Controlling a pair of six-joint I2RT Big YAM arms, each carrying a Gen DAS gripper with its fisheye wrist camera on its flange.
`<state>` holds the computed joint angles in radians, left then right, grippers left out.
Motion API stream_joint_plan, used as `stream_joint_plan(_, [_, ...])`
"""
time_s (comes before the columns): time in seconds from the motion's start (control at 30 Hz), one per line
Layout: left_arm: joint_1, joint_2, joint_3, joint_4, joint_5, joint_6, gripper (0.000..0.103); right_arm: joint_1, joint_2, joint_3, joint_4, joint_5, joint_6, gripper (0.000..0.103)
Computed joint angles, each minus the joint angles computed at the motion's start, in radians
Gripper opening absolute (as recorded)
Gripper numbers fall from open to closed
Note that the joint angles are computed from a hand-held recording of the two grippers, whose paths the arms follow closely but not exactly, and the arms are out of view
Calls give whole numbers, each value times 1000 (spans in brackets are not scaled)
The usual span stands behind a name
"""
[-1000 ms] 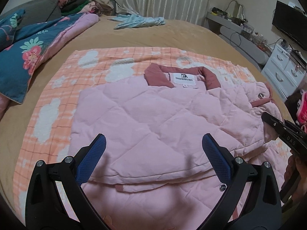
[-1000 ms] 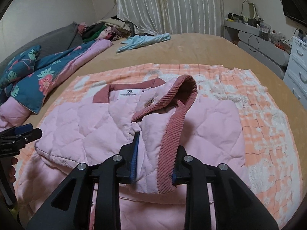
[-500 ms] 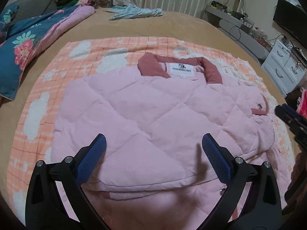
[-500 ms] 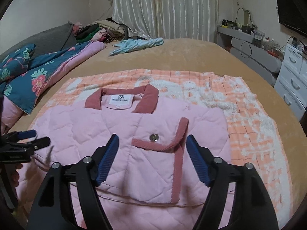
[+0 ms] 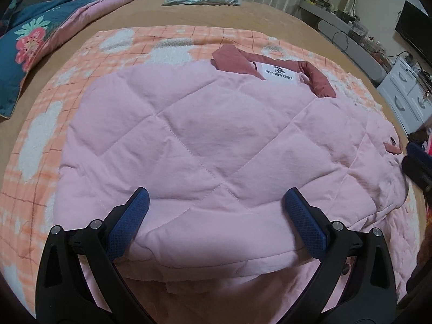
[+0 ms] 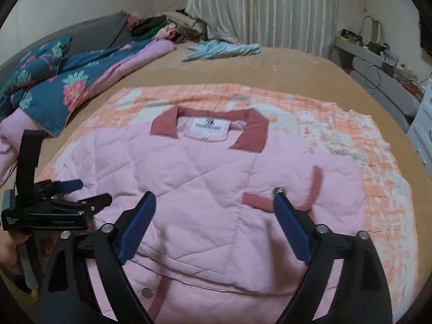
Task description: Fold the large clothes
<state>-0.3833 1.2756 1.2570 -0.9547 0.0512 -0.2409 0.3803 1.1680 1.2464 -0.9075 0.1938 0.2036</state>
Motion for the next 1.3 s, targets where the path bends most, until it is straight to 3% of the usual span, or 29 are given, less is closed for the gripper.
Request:
stream_joint_plan(0.1, [-2,-9,-13,16,-6,4,95,-13,71,21,-93,-10,24,93])
stream_joint_plan(0.33, [-25,-32,-25,15,-60,25,94,0,102,-46,-20,42,66,99])
stream_joint_plan(0.5, [-22,-64,-31,-2,-50,22,94,2,87,-66,5,48,73,99])
stream_joint_plan(0.9, [-20,-133,-33,-46,-21,-2,94,41,-62,-116,-15,7,196,99])
stream_joint_plan(1.3, [-14,-203,-21,-90,-17,-28,94,87,-179,-114,-49,62,247,99])
